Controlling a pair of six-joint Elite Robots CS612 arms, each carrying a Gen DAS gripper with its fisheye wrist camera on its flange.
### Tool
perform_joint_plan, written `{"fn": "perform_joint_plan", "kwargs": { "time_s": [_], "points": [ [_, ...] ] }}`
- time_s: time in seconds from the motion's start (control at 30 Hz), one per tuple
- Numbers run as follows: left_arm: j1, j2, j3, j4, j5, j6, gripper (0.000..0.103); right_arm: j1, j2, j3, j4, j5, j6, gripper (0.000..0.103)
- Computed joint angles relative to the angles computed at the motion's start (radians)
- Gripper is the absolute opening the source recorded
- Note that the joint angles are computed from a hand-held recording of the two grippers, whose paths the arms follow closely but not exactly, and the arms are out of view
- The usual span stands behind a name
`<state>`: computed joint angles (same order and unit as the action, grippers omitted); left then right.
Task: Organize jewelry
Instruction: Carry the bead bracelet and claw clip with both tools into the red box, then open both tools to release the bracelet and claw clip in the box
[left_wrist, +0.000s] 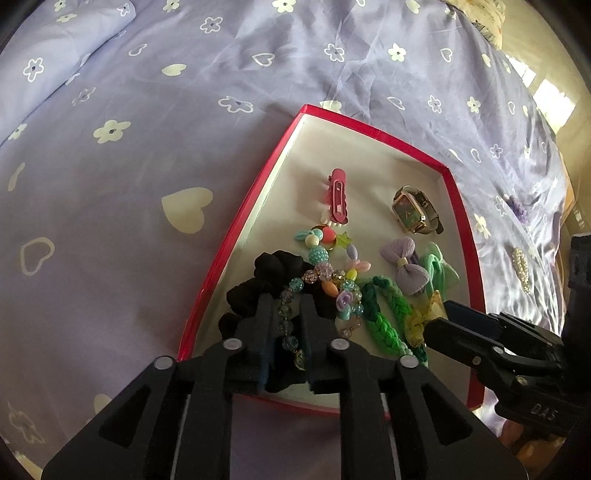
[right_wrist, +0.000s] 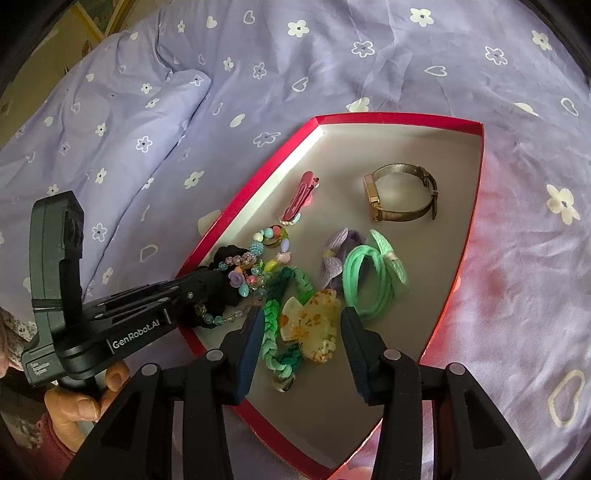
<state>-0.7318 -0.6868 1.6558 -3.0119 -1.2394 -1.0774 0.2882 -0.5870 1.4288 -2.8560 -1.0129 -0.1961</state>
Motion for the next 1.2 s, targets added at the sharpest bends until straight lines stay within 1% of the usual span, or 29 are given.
{"fn": "perform_joint_plan", "kwargs": {
  "time_s": [0.07, 0.1, 0.17, 0.23, 0.3, 0.43, 0.6, 0.77, 0.83, 0.93, 1.1, 1.17, 1.2],
  "points": [
    [-0.001, -0.001, 0.001, 0.001, 0.001, -0.002, 0.016, -0.001, -0.004, 0.007, -0.008, 0.000, -0.002, 0.045],
    [-0.001, -0.001, 0.001, 0.002, 0.000, -0.002, 0.019, -0.002, -0.006, 0.013, -0.015, -0.005, -0.004, 0.046],
    [-0.001, -0.003, 0.002, 0.005, 0.002, -0.005, 0.025, -0.004, -0.013, 0.026, -0.035, -0.012, -0.009, 0.050],
    [-0.003, -0.005, 0.002, 0.012, 0.004, -0.011, 0.036, -0.008, -0.019, 0.040, -0.059, -0.007, -0.007, 0.052],
    [-0.004, -0.006, 0.004, 0.010, 0.005, -0.013, 0.038, -0.013, -0.024, 0.052, -0.083, 0.001, -0.001, 0.055],
    [-0.008, -0.008, 0.005, 0.015, 0.007, -0.015, 0.047, -0.022, -0.032, 0.073, -0.130, 0.014, 0.014, 0.058],
    [-0.012, -0.012, 0.008, 0.010, 0.012, -0.022, 0.056, -0.028, -0.036, 0.086, -0.160, 0.019, 0.029, 0.061],
    [-0.014, -0.015, 0.011, 0.009, 0.015, -0.026, 0.060, -0.030, -0.038, 0.093, -0.172, 0.018, 0.038, 0.062],
    [-0.016, -0.018, 0.015, 0.007, 0.019, -0.028, 0.063, -0.030, -0.038, 0.094, -0.174, 0.017, 0.038, 0.062],
    [-0.017, -0.021, 0.020, 0.007, 0.022, -0.033, 0.064, -0.029, -0.038, 0.094, -0.172, 0.017, 0.033, 0.063],
    [-0.017, -0.026, 0.033, -0.012, 0.019, -0.039, 0.068, -0.026, -0.039, 0.096, -0.175, 0.014, 0.031, 0.066],
    [-0.019, -0.028, 0.040, -0.027, 0.020, -0.041, 0.070, -0.025, -0.039, 0.096, -0.177, 0.014, 0.032, 0.067],
    [-0.020, -0.030, 0.045, -0.039, 0.021, -0.043, 0.074, -0.024, -0.038, 0.096, -0.179, 0.016, 0.034, 0.068]
  ]
}}
